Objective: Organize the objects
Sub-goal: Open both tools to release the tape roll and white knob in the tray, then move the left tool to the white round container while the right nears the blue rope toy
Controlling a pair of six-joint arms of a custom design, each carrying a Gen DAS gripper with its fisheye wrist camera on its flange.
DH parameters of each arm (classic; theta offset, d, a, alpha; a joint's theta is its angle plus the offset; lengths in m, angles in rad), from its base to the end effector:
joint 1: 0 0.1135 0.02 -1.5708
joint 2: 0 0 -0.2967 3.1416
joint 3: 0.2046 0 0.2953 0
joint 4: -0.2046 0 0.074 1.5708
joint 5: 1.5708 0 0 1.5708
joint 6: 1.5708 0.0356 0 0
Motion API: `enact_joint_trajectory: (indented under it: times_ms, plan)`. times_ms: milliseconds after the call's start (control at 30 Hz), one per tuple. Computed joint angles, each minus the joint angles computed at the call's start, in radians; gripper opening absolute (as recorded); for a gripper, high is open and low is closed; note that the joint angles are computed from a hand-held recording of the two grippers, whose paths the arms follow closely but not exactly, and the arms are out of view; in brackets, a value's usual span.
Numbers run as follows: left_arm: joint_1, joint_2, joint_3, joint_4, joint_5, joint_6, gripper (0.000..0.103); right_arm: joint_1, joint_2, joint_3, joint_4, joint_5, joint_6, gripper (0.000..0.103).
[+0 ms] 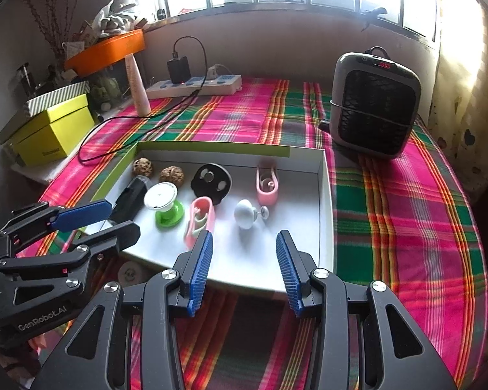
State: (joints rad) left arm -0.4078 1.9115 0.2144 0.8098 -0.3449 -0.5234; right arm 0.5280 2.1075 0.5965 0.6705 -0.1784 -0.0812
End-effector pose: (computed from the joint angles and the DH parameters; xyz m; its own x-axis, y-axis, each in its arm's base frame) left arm 0.1977 -0.0723 0.0154 -0.7051 -0.2078 -0.6780 -0.2023 0.9753 -0.0886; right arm 0.2746 0.1675 0.0022 -0.5929 -0.4382 -0.6756 -0.6483 0.7574 0.0777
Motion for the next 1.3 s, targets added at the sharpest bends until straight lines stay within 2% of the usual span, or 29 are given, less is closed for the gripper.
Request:
enact_joint_trajectory:
  times_ms: [333,567,867,1067,1300]
  plan:
    - [-0.071,-0.007,-0.038,0.006,-0.057,-0.059,0.043,0.007,-0.023,-0.074,0.066,0.002,0.008,0.042]
    - [-0.112,0.038,-0.061,0.059,-0.071,-0.117,0.043,0.012,-0.024,-0.120,0.114,-0.001,0.019,0.042]
    - [-0.112,0.157,-0.113,0.224,-0.054,-0.160,0.043,0.019,0.009,-0.140,0.142,0.002,0.019,0.042]
    - [-0.084,0.280,-0.119,0.356,0.000,-0.161,0.043,0.026,0.055,-0.124,0.138,-0.009,0.017,0.042]
    - [-0.055,0.343,-0.119,0.425,0.034,-0.152,0.043,0.038,0.087,-0.092,0.123,-0.044,0.020,0.042]
